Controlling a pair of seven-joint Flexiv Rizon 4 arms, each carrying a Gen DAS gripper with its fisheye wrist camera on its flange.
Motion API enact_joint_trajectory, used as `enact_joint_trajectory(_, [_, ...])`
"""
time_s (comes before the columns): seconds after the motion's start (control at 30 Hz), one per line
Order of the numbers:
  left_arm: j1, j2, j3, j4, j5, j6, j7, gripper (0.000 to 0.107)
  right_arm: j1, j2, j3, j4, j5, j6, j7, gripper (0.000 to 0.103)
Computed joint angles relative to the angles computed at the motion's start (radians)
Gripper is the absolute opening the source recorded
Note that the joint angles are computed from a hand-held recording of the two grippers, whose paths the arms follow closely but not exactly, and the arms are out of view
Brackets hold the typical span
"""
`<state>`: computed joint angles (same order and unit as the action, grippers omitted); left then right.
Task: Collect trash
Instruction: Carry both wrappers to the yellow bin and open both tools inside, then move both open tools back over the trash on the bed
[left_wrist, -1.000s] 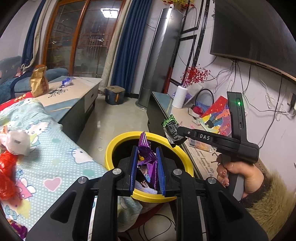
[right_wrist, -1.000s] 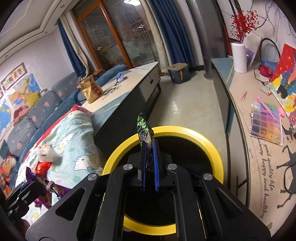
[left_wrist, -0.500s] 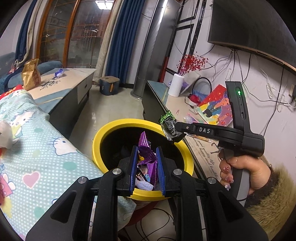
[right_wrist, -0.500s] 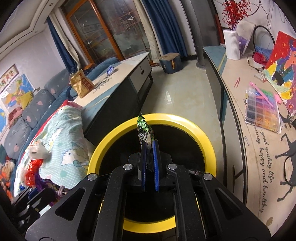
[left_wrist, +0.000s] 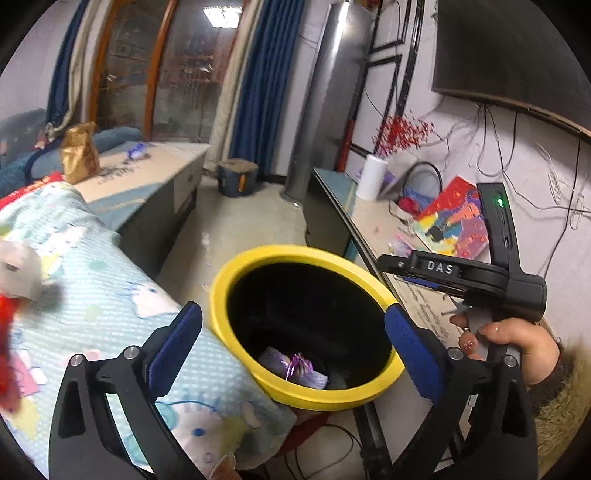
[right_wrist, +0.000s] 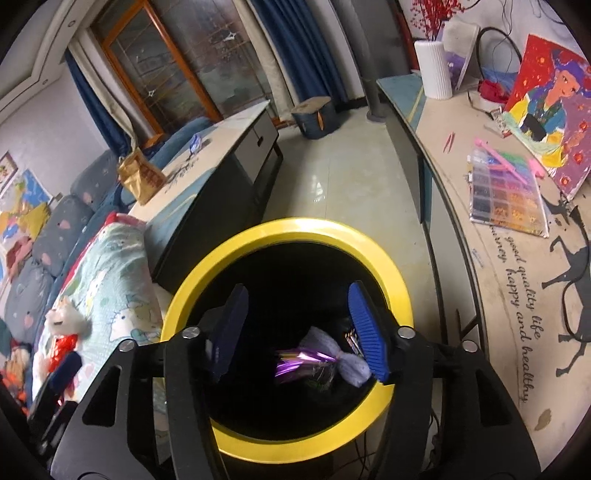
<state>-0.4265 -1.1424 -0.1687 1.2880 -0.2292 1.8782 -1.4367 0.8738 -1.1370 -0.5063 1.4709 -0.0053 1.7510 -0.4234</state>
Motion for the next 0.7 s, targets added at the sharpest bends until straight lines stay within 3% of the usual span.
enact_joint_trajectory(0.13, [-0.039, 0.038, 0.071, 0.054, -0.048, 0.041, -0.020, 0.096, 0.044, -0.008, -0.053, 0.006, 0.028, 0.032, -0.001, 0.058])
enact_joint_trajectory(0.47, [-0.083, 0.119, 0.143, 0.201, -0.163, 0.154, -0.017, 0.096, 0.087, -0.005, -0.067, -0.034, 0.050, 0.060, -0.099, 0.061])
enact_joint_trajectory(0.7, [-0.067, 0.158, 0.133, 0.284, -0.219, 0.241, -0.015, 0.096, 0.109, -0.004, -0.072, -0.061, 0.043, 0.059, -0.164, 0.061])
